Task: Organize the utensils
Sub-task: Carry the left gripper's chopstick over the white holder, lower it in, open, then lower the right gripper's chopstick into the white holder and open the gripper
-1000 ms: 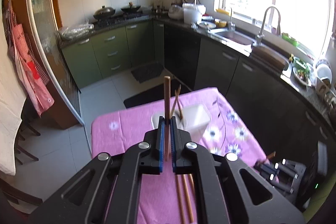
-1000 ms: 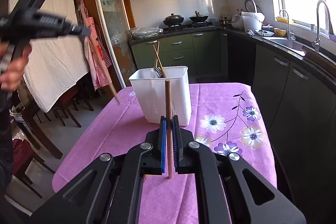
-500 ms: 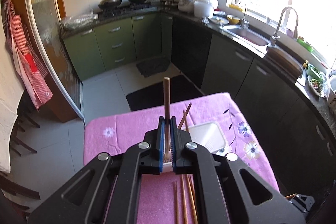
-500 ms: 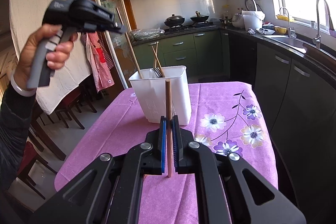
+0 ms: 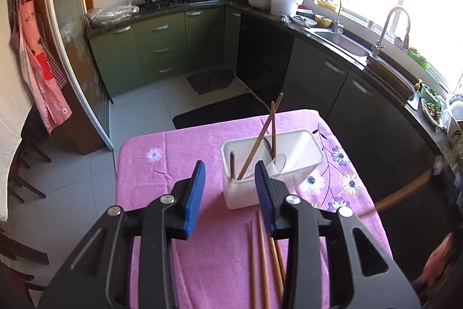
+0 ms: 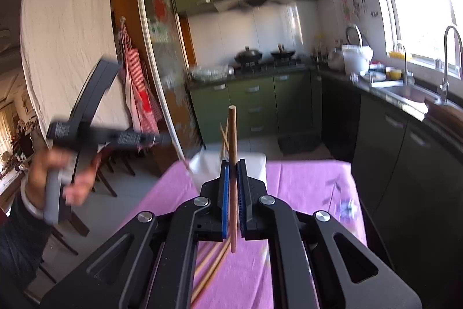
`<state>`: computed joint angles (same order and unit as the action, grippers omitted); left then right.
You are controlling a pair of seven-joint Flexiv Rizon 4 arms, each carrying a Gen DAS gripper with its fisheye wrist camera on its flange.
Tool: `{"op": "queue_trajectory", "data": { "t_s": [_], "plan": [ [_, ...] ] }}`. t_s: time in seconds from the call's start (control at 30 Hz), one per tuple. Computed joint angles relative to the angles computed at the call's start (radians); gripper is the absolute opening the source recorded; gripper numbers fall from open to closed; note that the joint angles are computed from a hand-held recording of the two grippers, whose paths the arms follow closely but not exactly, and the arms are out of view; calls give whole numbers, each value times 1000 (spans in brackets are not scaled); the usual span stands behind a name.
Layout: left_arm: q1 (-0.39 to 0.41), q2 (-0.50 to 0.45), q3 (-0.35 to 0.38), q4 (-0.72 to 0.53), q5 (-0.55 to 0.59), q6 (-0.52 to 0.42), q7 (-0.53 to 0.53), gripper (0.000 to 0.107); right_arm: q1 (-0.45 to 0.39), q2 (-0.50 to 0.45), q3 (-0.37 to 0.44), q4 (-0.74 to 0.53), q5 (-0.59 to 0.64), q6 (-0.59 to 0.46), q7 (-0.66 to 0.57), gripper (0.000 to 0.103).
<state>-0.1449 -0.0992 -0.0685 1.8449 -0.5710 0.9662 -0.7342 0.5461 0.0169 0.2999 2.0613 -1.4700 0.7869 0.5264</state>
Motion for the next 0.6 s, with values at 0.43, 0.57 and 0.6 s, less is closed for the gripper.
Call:
{"op": "queue_trajectory", "data": {
  "t_s": [0.43, 0.57, 0.6],
  "plan": [
    [44, 108, 79, 183, 15, -100, 93, 46, -65, -104, -91, -203, -90, 7, -68, 6],
    [58, 97, 81, 194, 71, -129, 77, 46, -66, -160, -117, -230, -19, 58, -121, 6],
    [61, 91, 81, 194, 79, -132, 73, 46, -65, -177, -122, -236, 2, 73, -136, 6]
  ]
}}
